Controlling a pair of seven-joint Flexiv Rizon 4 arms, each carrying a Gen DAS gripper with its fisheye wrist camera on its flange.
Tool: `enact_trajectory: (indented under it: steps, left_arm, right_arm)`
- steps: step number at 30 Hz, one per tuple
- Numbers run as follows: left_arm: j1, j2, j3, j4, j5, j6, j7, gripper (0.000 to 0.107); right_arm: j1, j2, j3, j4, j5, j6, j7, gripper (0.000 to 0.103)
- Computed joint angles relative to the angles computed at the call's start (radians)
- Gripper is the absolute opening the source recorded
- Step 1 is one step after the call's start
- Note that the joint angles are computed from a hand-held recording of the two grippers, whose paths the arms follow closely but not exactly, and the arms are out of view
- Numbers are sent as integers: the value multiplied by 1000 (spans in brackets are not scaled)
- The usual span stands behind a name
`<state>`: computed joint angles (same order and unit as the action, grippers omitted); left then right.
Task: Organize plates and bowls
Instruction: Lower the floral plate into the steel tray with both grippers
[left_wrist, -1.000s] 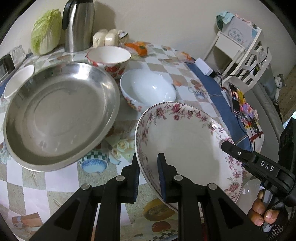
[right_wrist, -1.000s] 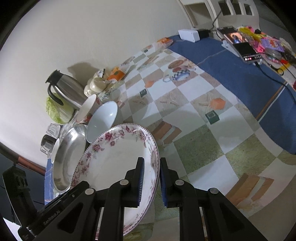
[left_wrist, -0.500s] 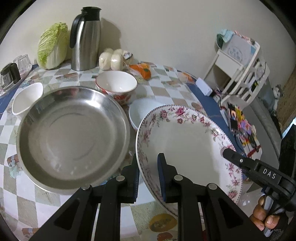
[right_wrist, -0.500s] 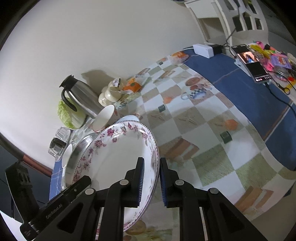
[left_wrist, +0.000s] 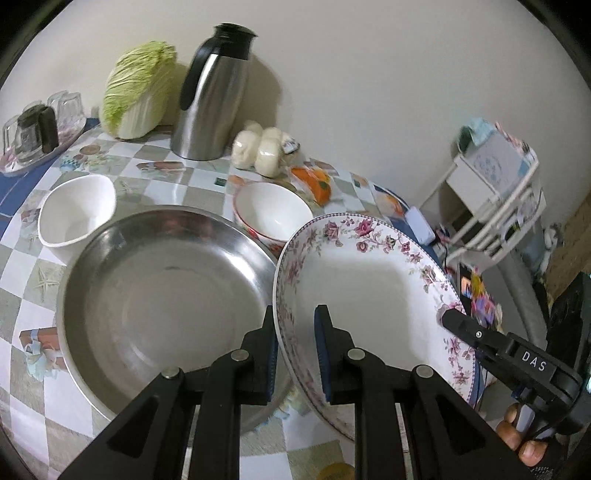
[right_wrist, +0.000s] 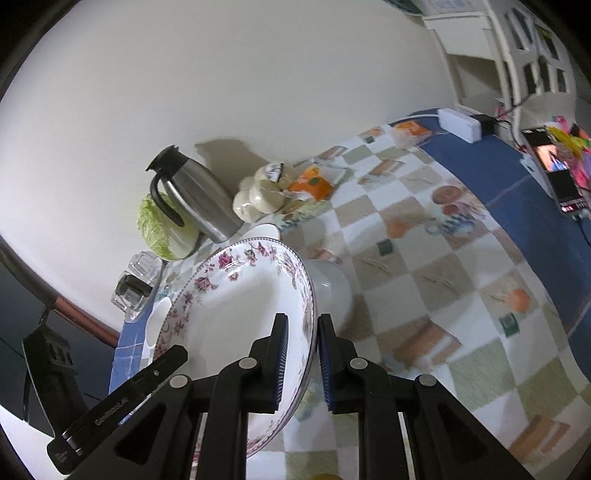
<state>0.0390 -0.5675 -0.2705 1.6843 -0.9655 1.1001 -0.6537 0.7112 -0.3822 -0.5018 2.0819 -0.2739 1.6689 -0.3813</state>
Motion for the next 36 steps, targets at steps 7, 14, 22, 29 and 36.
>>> enact_trajectory:
  steps: [7,14,22,29,36]
  left_arm:
    - [42,-40,1,-65,-36,-45,-47,19]
    - [68,-66,13,-107,-37,-35,-73,19]
    - [105,-84,16,-119,-25,-18,-114,19]
    - [118,-91,23,-126,-1,-1,-141,19]
    - [122,-115,42,-140,64,-2,-191,19]
  right_arm:
    - [-160,-72,194,-151,-30,-63,-34,17]
    - [-261,-145,337,-283,-50,-109,-71,17]
    - [-329,-212,460,-402,-40,-160,-139,17]
    - [-344,-248,509,-465,-15,-185,-187,17]
    - [-363,-287,555,-510,22,-212,-232,17]
